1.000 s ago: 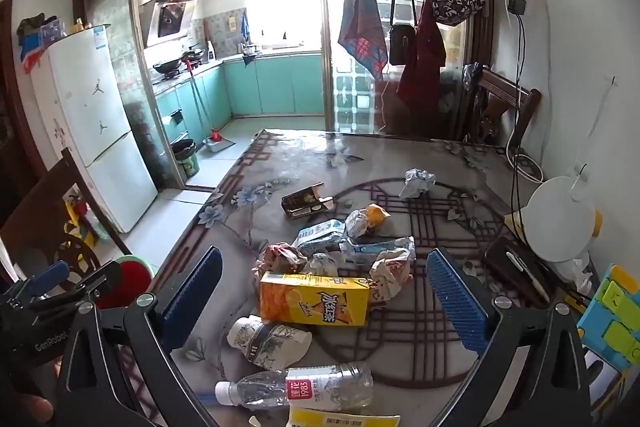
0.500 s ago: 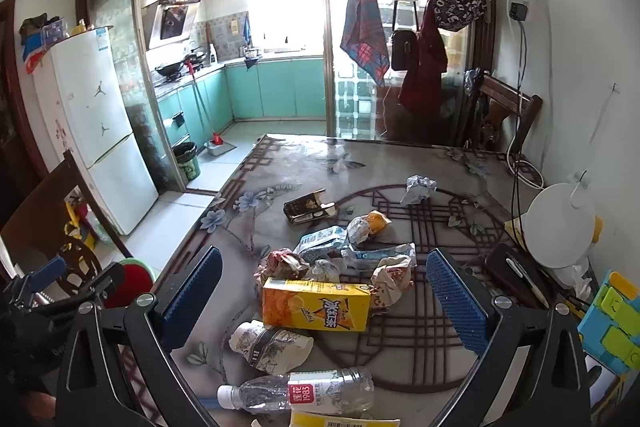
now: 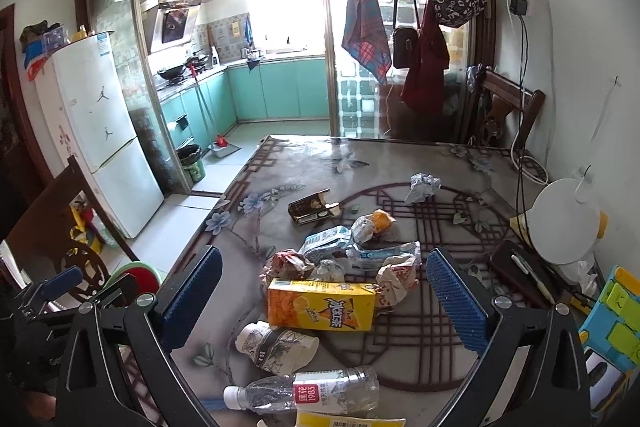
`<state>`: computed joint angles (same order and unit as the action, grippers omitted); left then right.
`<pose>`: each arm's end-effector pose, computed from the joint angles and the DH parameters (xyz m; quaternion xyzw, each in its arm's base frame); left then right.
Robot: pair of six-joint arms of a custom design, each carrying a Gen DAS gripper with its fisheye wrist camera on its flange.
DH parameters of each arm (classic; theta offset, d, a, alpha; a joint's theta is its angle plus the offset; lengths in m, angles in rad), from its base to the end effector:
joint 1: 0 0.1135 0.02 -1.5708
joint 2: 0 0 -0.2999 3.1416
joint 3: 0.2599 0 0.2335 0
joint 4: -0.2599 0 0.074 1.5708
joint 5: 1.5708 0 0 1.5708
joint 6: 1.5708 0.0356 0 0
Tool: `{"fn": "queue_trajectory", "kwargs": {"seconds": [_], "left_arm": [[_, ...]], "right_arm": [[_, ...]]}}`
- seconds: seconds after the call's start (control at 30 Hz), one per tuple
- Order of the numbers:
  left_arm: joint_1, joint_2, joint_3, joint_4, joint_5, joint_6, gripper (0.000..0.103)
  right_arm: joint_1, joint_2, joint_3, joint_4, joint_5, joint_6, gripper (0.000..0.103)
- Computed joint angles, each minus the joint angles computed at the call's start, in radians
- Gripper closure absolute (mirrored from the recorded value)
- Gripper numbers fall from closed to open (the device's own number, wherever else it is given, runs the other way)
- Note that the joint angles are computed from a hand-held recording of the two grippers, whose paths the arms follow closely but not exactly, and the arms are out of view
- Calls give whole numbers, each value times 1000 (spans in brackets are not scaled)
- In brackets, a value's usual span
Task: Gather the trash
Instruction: 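Move both tools toward the trash pile on the table, then grasp the yellow medicine box with the right tool while the left tool grasps the water bottle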
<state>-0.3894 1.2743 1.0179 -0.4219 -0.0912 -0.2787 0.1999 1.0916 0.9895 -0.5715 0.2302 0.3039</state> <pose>0.2335 -0.0923 0.3325 0.0302 0.9008 -0.1025 0.4208 0.1949 0.0312 0.3485 0.0963 0.8913 0.0072 0.4430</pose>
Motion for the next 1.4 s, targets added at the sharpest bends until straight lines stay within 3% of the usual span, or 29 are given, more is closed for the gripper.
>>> {"fn": "queue_trajectory", "kwargs": {"seconds": [0.3,0.57,0.67,0.83,1.0,1.1,1.33,1.4], "left_arm": [[-5,15,27,-63,10,25,0],[0,50,55,-110,35,56,0],[7,68,52,-127,56,54,0],[-4,81,36,-144,74,95,0],[10,89,20,-137,162,165,0],[-13,106,19,-130,156,214,0],[-27,180,32,-165,218,347,0],[-22,178,28,-167,257,386,0]], "right_arm": [[-8,4,-4,4,-16,-9,0],[-180,43,-39,-30,-242,-57,0],[-246,37,-70,-48,-305,-105,0],[-311,55,-124,-153,-427,-325,0],[-223,66,-242,-200,-334,-566,0],[-178,80,-322,-175,-295,-679,0],[-101,233,-430,-66,-222,-829,2],[-88,248,-456,-44,-226,-858,8]]}}
